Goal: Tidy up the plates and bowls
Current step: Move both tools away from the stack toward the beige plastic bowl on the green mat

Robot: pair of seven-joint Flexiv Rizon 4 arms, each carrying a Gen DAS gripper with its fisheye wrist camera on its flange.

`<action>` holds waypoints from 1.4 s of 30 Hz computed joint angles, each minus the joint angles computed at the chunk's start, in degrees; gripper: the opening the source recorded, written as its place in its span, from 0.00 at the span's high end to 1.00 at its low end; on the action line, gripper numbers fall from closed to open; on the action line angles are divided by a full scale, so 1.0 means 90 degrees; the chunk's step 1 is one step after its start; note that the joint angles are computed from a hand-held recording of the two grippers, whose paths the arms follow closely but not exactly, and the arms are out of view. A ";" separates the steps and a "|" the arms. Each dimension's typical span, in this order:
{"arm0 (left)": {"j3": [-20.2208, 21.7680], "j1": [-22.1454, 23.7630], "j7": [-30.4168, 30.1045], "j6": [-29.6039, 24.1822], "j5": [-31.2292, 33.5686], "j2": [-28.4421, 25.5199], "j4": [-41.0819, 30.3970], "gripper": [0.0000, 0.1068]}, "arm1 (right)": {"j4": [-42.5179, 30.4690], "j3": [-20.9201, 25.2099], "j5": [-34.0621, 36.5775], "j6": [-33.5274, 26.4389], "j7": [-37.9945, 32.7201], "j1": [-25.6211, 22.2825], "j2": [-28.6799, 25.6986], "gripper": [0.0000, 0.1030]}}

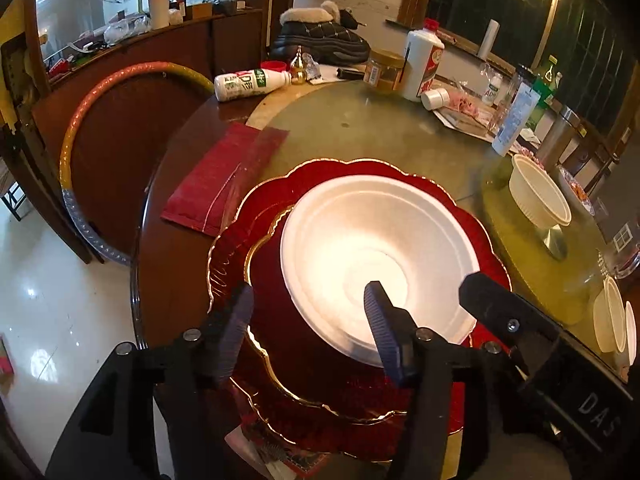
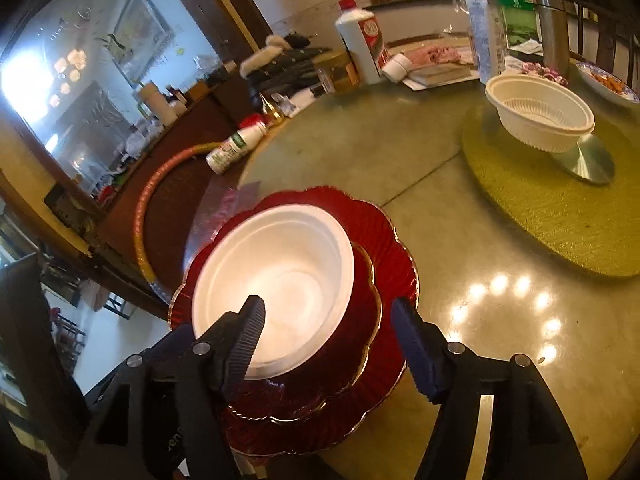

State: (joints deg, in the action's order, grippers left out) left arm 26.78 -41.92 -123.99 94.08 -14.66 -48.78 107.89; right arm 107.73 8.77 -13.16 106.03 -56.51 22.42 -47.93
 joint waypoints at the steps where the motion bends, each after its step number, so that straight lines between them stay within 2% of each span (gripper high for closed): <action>1: 0.0001 -0.0002 -0.0005 0.0001 0.0002 0.0016 0.0013 0.47 | 0.0019 0.0148 -0.0054 0.0042 -0.0019 -0.0153 -0.0010 0.34; 3: 0.0054 -0.0051 -0.0032 0.0033 -0.0002 0.0041 0.0050 0.47 | 0.0088 0.0331 -0.0116 0.0145 -0.0025 -0.0357 -0.0001 0.34; 5: 0.0262 -0.0234 -0.0113 0.0045 -0.0038 0.0033 0.0085 0.47 | 0.0181 0.0189 0.0008 0.0239 0.0035 -0.0252 0.0080 0.33; 7: 0.0451 -0.0413 -0.0209 0.0142 -0.0096 0.0021 0.0140 0.47 | 0.0213 0.0410 -0.0122 0.0351 0.0037 -0.0502 0.0055 0.33; 11: 0.1148 -0.1076 -0.0362 0.0148 -0.0320 -0.0159 0.0167 0.41 | 0.0388 0.0638 -0.0254 0.0729 0.0133 -0.0839 0.0055 0.33; 15: 0.1699 -0.1657 -0.0421 0.0146 -0.0513 -0.0389 0.0092 0.35 | 0.0653 0.0556 -0.0276 0.1212 0.0238 -0.0957 0.0107 0.30; 17: 0.1737 -0.1748 -0.0347 0.0181 -0.0537 -0.0428 0.0024 0.31 | 0.0774 0.0394 -0.0195 0.1359 0.0289 -0.0907 0.0160 0.27; 21: 0.1384 -0.1684 0.0055 0.0573 -0.0533 -0.0396 -0.0135 0.23 | 0.1037 0.0213 -0.0196 0.1529 0.0353 -0.1046 0.0228 0.15; 23: 0.0960 -0.1452 0.0397 0.0748 -0.0443 -0.0319 -0.0265 0.22 | 0.1170 0.0146 -0.0194 0.1514 0.0388 -0.1165 0.0260 0.15; 26: 0.0007 -0.0795 0.1065 0.0608 -0.0224 -0.0197 -0.0630 0.22 | 0.1304 0.0146 -0.0198 0.1510 0.0528 -0.1448 0.0248 0.14; 29: -0.1104 0.0011 0.1641 0.0080 -0.0016 -0.0175 -0.1083 0.22 | 0.1397 -0.0033 -0.0009 0.1487 0.0622 -0.1499 0.0253 0.13; 30: -0.1318 0.0158 0.1727 -0.0067 0.0001 -0.0193 -0.1190 0.23 | 0.1415 -0.0074 0.0047 0.1480 0.0654 -0.1536 0.0251 0.13; 33: -0.1511 0.0261 0.1866 -0.0434 -0.0050 -0.0366 -0.1572 0.21 | 0.1410 -0.0093 0.0038 0.1546 0.0686 -0.1741 0.0192 0.13; 35: -0.1223 0.0125 0.1432 -0.0694 0.0352 -0.0478 -0.1858 0.21 | 0.1382 -0.0111 0.0050 0.1549 0.0725 -0.1820 0.0174 0.13; 37: -0.1402 0.0271 0.1503 -0.0792 0.0414 -0.0542 -0.2066 0.21 | 0.1290 -0.0104 0.0016 0.1493 0.0793 -0.1934 0.0136 0.13; 39: -0.1292 0.0199 0.1230 -0.0891 0.0491 -0.0587 -0.2182 0.21 | 0.1213 -0.0095 -0.0017 0.1465 0.0844 -0.2025 0.0103 0.13; 42: -0.1370 0.0312 0.1045 -0.0983 0.0656 -0.0674 -0.2443 0.21 | 0.1094 0.0019 -0.0161 0.1446 0.0951 -0.2236 0.0025 0.13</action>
State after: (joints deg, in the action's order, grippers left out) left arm 14.46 -39.11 -114.58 85.23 -8.75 -54.85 85.90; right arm 117.58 8.94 -14.61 119.04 -47.95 2.29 -47.71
